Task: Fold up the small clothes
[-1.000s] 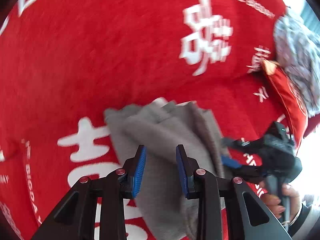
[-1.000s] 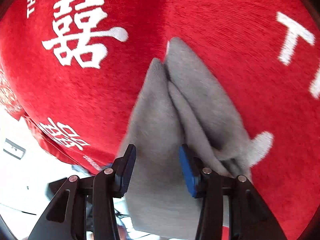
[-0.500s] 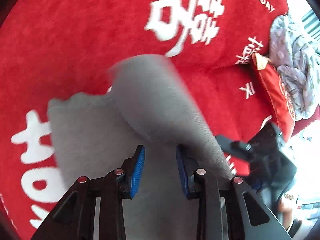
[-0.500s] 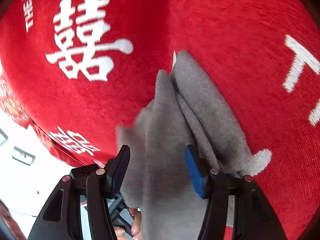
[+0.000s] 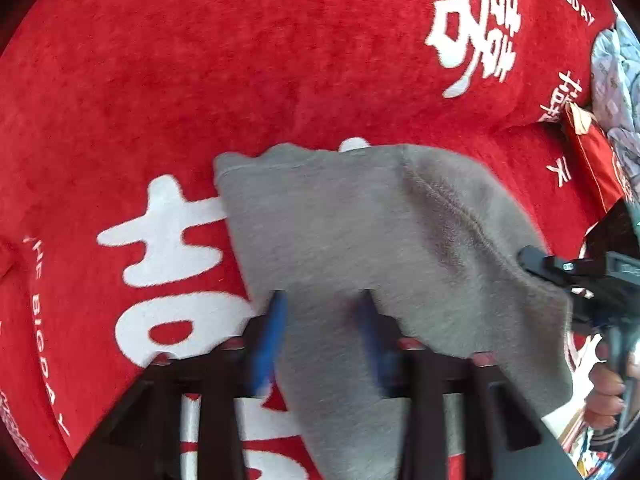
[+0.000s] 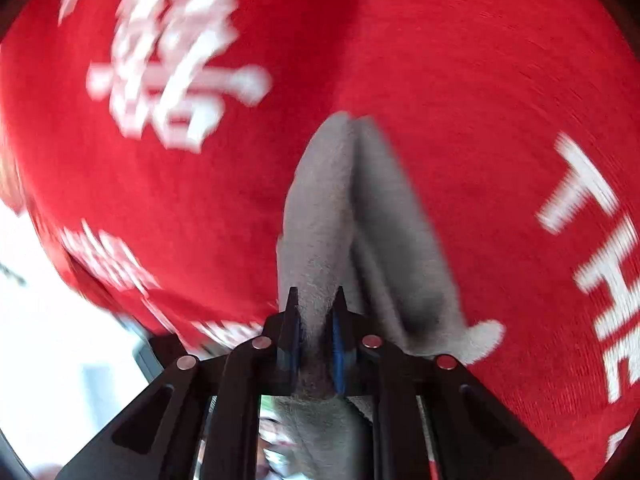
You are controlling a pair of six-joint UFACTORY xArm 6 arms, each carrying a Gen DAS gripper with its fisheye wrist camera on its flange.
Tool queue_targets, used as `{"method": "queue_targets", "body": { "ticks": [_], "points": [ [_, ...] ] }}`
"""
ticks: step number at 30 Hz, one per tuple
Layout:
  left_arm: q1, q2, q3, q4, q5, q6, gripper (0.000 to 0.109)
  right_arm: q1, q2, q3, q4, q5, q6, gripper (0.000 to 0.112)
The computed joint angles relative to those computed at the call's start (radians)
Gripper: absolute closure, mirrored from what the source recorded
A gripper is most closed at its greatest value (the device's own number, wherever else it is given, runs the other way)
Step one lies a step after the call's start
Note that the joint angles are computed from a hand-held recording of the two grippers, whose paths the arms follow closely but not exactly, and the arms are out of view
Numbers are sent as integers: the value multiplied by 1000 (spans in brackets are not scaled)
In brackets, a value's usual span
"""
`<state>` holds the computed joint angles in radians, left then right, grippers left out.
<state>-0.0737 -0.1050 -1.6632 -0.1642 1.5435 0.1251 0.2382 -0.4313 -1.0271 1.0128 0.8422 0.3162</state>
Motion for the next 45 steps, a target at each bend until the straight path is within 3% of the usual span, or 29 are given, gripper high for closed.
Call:
{"method": "queue_targets", "body": {
  "ticks": [1, 5, 7, 9, 10, 13, 16, 17, 19, 21, 22, 23, 27, 31, 38, 45],
  "points": [
    [-3, -25, 35, 28, -30, -1, 34, 5, 19, -35, -50, 24, 9, 98],
    [14, -47, 79, -4, -20, 11, 33, -15, 50, -109, -421, 180, 215, 97],
    [34, -55, 79, -16, 3, 23, 33, -17, 17, -79, -453, 173, 262, 95],
    [46, -69, 85, -3, 11, 40, 33, -3, -13, -83, -551, 192, 313, 86],
    [54, -70, 81, -7, 23, 45, 33, 4, -23, -89, -588, 209, 333, 76],
    [114, -58, 57, -74, 117, 57, 33, 17, -112, -36, -564, 179, 358, 71],
    [171, -58, 43, -151, 214, 43, 33, 34, -208, 36, -492, 137, 355, 46],
    [184, -63, 50, -170, 233, 40, 33, 41, -226, 45, -487, 144, 357, 45],
    [198, -82, 76, -192, 268, 35, 33, 57, -245, 49, -500, 196, 371, 45],
    [171, -118, 123, -160, 258, 33, 33, 68, -240, 42, -512, 237, 381, 57],
    [157, -134, 144, -140, 244, 38, 33, 73, -235, 35, -522, 261, 381, 85],
    [133, -159, 177, -103, 214, 52, 33, 84, -224, 25, -533, 276, 381, 102],
    [90, -221, 264, -47, 160, 79, 33, 106, -205, 8, -612, 318, 384, 103],
    [95, -226, 264, -45, 185, 71, 33, 67, -255, 100, -578, 298, 393, 102],
    [45, -231, 233, 1, 202, 34, 33, 93, -216, -19, -670, 430, 428, 93],
    [-12, -234, 199, 49, 209, -21, 33, 104, -168, -146, -723, 498, 446, 86]
  ]
}}
